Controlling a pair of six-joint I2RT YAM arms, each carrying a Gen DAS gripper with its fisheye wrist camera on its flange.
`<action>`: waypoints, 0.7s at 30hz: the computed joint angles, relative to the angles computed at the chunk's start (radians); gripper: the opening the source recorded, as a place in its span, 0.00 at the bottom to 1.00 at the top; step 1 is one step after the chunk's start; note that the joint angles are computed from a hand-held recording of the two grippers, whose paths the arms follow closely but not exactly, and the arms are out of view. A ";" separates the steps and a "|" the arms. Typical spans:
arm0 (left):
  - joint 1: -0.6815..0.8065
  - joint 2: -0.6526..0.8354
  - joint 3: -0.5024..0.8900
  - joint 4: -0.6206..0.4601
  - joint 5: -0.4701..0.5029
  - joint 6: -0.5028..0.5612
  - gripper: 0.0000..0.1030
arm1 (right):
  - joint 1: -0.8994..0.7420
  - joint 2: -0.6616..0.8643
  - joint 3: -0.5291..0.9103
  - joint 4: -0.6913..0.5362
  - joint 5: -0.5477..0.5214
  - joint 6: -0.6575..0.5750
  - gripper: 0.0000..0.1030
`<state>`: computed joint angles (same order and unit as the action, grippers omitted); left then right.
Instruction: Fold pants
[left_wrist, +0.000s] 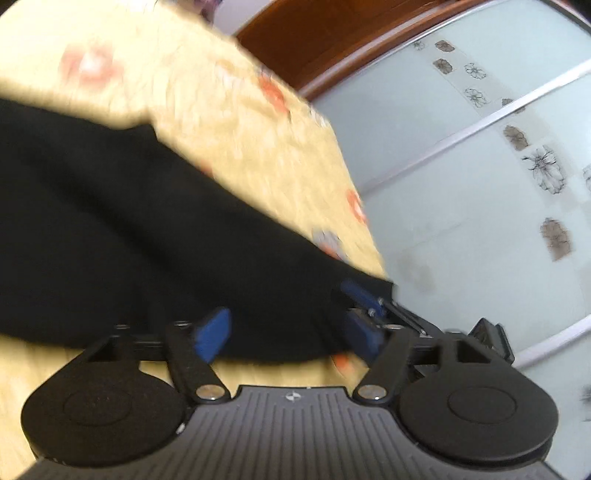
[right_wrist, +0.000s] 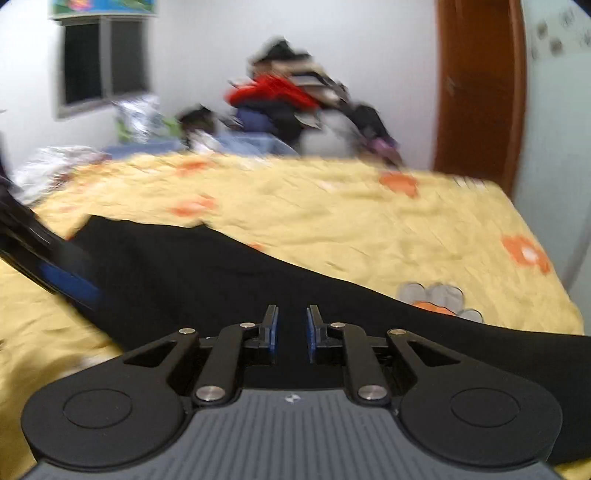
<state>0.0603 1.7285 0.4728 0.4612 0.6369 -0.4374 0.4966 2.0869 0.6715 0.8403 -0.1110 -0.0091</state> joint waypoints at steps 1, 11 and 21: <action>-0.022 0.038 0.059 -0.042 -0.063 0.047 0.74 | 0.003 0.046 0.097 -0.100 0.025 -0.014 0.15; -0.147 0.400 0.523 -0.299 -0.319 0.323 0.71 | -0.006 0.304 0.582 -0.446 0.020 -0.069 0.14; -0.127 0.318 0.435 -0.182 -0.419 0.362 0.77 | 0.003 0.223 0.499 -0.423 -0.115 -0.067 0.22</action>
